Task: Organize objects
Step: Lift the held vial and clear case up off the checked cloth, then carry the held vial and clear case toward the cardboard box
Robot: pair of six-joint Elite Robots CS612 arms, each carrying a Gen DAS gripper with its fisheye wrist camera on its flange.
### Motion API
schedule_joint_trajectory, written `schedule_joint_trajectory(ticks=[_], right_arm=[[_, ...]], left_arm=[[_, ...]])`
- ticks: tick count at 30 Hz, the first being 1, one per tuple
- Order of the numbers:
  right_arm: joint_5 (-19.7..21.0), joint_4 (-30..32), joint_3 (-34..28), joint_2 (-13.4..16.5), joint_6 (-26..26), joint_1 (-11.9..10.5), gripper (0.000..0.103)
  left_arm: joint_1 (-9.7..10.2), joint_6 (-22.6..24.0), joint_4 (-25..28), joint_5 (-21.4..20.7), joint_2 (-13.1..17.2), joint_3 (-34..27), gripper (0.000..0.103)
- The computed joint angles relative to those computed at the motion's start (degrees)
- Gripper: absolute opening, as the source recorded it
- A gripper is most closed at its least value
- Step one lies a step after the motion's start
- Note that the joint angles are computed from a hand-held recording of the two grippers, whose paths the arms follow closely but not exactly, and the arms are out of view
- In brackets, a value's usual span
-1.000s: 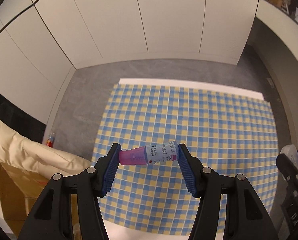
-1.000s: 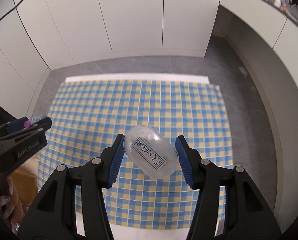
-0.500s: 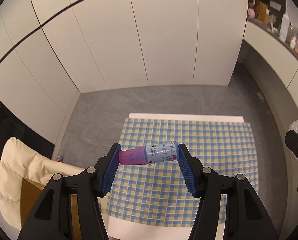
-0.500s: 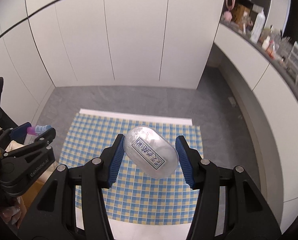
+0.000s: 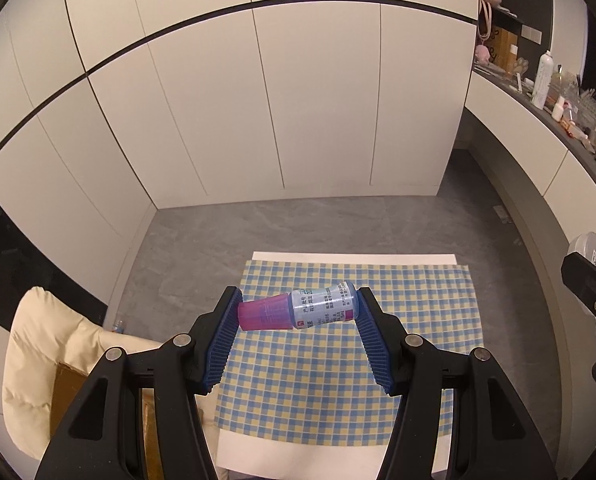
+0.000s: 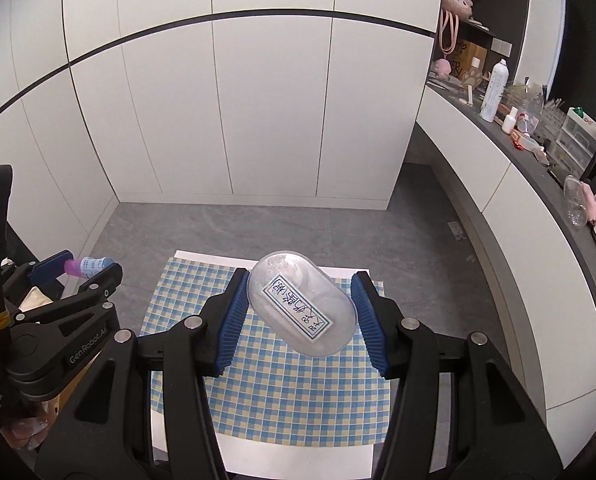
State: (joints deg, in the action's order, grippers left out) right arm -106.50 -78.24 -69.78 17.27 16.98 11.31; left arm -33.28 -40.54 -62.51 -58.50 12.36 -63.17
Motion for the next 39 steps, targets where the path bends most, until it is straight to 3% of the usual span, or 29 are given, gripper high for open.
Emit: schedule_joint_trajectory(ticks=[12, 18, 28, 34, 39], right_arm=[[0.3, 2.6, -2.8, 0.6, 0.7, 0.5, 0.054], [0.4, 4.4, -5.0, 1.5, 0.3, 1.2, 0.054], [2.8, 7.9, -11.3, 4.7, 0.9, 2.6, 0.054], [7.3, 10.3, -17.8, 8.0, 5.0, 2.8, 0.054], [5.8, 12.7, -22.4, 10.3, 7.7, 3.8, 0.054]], left_arm=[[-0.69, -0.6, 3.4, 0.1, 0.8, -2.9, 0.058], [-2.14, -2.3, 6.5, 3.7, 2.7, -7.5, 0.058], [-4.72, -3.1, 11.3, 5.3, 6.8, -17.1, 0.058], [-6.02, -6.5, 14.9, 6.7, 8.8, -22.7, 0.058], [-7.48, -6.7, 17.8, 6.6, 10.7, -27.3, 0.058]])
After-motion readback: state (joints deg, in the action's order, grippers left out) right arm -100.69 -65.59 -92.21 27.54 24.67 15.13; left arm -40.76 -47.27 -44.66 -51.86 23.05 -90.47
